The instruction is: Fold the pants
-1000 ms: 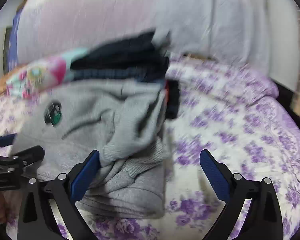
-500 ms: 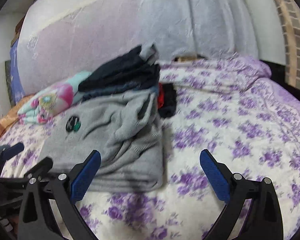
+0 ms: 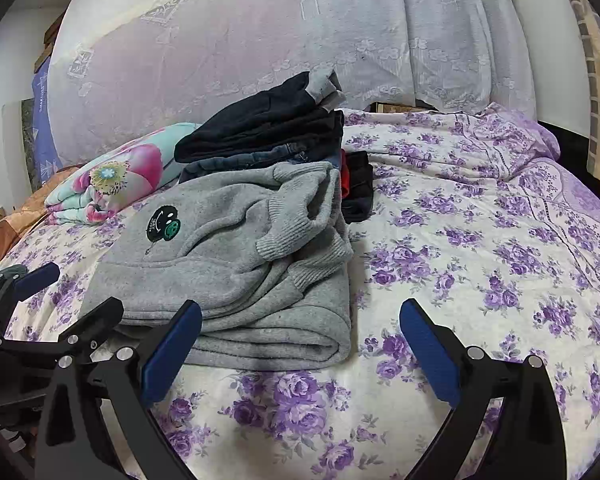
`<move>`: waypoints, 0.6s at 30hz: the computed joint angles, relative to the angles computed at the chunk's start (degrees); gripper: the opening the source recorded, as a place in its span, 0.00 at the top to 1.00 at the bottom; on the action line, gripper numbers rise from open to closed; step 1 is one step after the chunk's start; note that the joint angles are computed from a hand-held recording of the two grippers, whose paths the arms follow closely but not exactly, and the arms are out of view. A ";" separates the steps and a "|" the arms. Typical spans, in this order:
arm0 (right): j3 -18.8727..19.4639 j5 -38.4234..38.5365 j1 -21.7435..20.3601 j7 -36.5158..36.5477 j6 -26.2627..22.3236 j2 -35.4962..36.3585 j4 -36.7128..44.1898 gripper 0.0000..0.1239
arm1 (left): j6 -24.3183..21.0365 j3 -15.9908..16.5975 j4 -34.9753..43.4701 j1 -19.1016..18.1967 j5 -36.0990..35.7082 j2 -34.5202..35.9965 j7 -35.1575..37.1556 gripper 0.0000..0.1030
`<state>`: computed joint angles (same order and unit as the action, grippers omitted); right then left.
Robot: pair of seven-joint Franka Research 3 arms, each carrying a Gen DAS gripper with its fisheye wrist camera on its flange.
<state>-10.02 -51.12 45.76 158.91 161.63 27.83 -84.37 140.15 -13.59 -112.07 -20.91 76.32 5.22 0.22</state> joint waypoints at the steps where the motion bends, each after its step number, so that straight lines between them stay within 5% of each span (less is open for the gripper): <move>1: -0.18 -0.22 0.17 0.27 -0.10 -0.03 -0.02 0.20 | 0.09 0.03 -0.04 0.05 -0.14 -0.04 0.02 0.04; 14: -0.54 1.88 -0.16 0.11 -4.46 3.62 6.00 0.20 | 5.58 1.92 1.44 2.05 -9.58 1.99 4.09 0.04; 16: 2.26 5.98 -2.20 -5.11 -6.08 4.64 7.47 0.20 | 4.60 2.11 1.22 1.83 -8.13 1.72 2.54 0.04; 18: 8.07 19.01 -6.09 -18.99 -13.07 8.35 12.97 0.20 | 3.41 1.90 1.97 2.14 -11.72 2.58 5.42 0.04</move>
